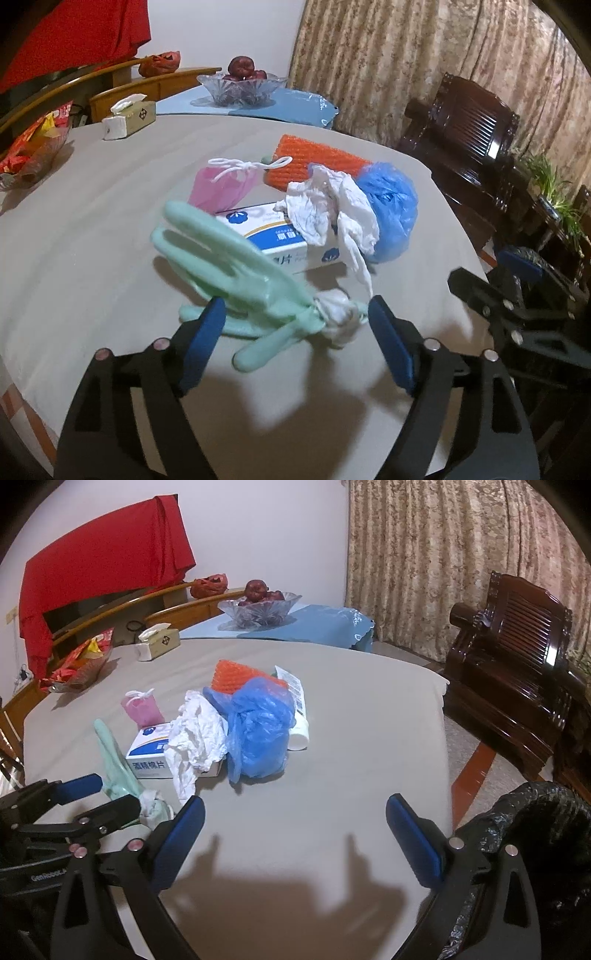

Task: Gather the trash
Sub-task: 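Grasp the mint-green glove with the left gripper while the right gripper grasps the blue bag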

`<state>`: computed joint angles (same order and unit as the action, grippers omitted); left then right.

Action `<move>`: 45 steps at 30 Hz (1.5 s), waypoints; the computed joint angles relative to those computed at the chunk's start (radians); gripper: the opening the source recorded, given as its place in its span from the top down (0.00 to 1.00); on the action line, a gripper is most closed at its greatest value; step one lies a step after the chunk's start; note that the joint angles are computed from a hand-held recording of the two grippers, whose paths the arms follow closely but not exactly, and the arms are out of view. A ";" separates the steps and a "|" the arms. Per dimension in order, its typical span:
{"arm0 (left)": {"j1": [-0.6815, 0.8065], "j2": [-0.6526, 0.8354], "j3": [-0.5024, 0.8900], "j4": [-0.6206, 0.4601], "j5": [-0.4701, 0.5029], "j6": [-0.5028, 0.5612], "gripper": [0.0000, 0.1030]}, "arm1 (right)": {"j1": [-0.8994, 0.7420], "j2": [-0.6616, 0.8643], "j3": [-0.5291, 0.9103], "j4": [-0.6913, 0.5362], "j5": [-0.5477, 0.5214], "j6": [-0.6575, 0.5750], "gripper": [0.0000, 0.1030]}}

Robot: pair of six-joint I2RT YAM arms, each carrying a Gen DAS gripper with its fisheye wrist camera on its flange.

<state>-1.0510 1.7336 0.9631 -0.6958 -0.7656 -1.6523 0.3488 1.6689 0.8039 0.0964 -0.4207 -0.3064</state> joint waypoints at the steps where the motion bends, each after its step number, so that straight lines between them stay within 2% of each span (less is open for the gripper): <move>1: 0.011 0.007 0.004 0.004 0.009 0.005 0.21 | 0.000 0.001 0.000 0.000 0.002 0.001 0.07; 5: 0.066 0.003 -0.035 0.086 0.038 0.027 0.20 | -0.002 0.008 0.005 -0.001 0.004 -0.004 0.07; 7: 0.081 -0.003 -0.052 0.126 0.037 0.038 0.23 | 0.000 0.015 0.008 -0.001 0.006 -0.003 0.07; 9: 0.087 -0.017 -0.078 0.168 0.040 0.037 0.37 | 0.006 0.019 0.011 -0.001 0.009 -0.003 0.07; 10: 0.089 -0.034 -0.102 0.203 0.043 0.036 0.41 | 0.007 0.019 0.011 -0.001 0.009 -0.003 0.07; 12: 0.086 -0.046 -0.115 0.206 0.038 0.029 0.55 | 0.013 0.021 0.015 0.000 0.009 0.000 0.07; 13: 0.080 -0.050 -0.120 0.204 0.032 0.023 0.59 | 0.015 0.025 0.021 -0.001 0.008 0.002 0.07; 15: 0.069 -0.077 -0.144 0.216 0.016 0.014 0.76 | 0.027 0.035 0.034 -0.003 0.009 0.014 0.07; 16: 0.066 -0.083 -0.148 0.213 0.010 0.011 0.79 | 0.035 0.037 0.039 -0.002 0.012 0.024 0.08; 18: 0.058 -0.103 -0.157 0.211 -0.003 0.018 0.93 | 0.053 0.054 0.063 -0.005 0.018 0.043 0.14; 21: 0.070 -0.113 -0.161 0.205 -0.002 0.040 0.97 | 0.081 0.090 0.103 -0.004 0.037 0.057 0.19; 28: 0.074 -0.133 -0.200 0.215 -0.007 0.026 0.97 | 0.115 0.222 0.245 -0.061 0.060 0.088 0.34; 30: 0.072 -0.139 -0.205 0.214 -0.010 0.021 0.98 | 0.118 0.260 0.290 -0.096 0.052 0.084 0.42; 31: 0.072 -0.143 -0.210 0.216 -0.011 0.021 0.98 | 0.116 0.278 0.312 -0.121 0.034 0.075 0.51; 32: 0.073 -0.150 -0.219 0.223 -0.011 0.024 0.98 | 0.111 0.291 0.330 -0.149 0.002 0.064 0.65; 35: 0.066 -0.148 -0.208 0.210 -0.017 0.023 0.98 | 0.103 0.279 0.324 -0.157 -0.033 0.044 0.77; 45: -0.009 -0.152 -0.108 0.098 -0.078 0.010 0.98 | 0.029 0.068 0.193 -0.135 -0.089 0.036 0.79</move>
<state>-1.0597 1.5812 0.8551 -0.5979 -0.8438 -1.6425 0.3781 1.7366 0.9964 -0.0381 -0.5099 -0.2707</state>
